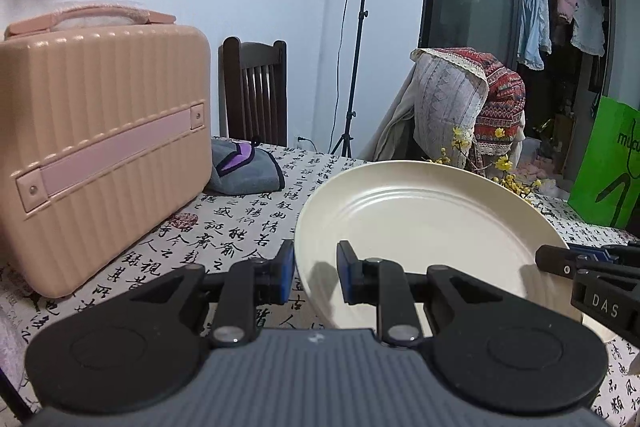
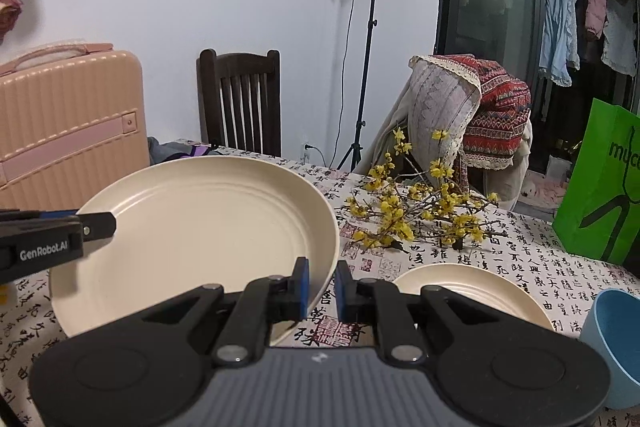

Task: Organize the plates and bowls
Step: 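Lift the gripped cream plates off the cloth with both grippers, then carry the held plates toward the blue bowls with both grippers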

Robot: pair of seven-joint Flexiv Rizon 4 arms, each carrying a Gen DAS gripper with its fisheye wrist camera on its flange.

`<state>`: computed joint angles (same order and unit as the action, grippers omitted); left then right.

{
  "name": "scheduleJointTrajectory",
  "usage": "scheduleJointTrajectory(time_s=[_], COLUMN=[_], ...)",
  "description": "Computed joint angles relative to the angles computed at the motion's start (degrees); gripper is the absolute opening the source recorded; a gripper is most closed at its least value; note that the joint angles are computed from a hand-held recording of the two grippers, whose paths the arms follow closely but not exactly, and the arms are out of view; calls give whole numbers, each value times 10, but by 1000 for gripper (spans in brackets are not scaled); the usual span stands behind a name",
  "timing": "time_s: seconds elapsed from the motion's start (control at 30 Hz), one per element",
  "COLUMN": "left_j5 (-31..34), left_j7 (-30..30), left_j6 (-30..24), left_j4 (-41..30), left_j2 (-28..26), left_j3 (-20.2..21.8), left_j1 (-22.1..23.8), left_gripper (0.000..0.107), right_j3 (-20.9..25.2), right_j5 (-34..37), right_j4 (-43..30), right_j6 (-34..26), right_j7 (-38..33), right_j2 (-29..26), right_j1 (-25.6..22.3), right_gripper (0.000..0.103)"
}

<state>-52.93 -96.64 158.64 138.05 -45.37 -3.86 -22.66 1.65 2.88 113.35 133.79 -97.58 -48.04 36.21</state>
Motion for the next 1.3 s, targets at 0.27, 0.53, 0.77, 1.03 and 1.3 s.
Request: scheduleJointTrajectory(time_s=[0.27, 0.53, 0.77, 1.03, 1.3], left_j5=[-25, -59, -94, -128, -150], left_j7=[-1, 3, 6, 3, 0], left_j6=[13, 27, 40, 56, 68], left_j4=[14, 26, 36, 49, 56], left_j2=[10, 21, 27, 33, 37], left_j3=[-7, -17, -29, -42, -51], left_j1=[-19, -42, -64, -89, -108], left_gripper=[23, 23, 23, 23, 23], right_j3=[8, 19, 28, 38, 45], right_j5=[-1, -2, -7, -11, -13], right_j4=[30, 57, 80, 113, 142], right_j6=[22, 42, 63, 94, 121], right_j7=[-5, -6, -2, 1, 5], right_j2=[16, 30, 38, 46, 52], right_j1=[-7, -16, -26, -34, -43], right_gripper=[13, 13, 13, 13, 13])
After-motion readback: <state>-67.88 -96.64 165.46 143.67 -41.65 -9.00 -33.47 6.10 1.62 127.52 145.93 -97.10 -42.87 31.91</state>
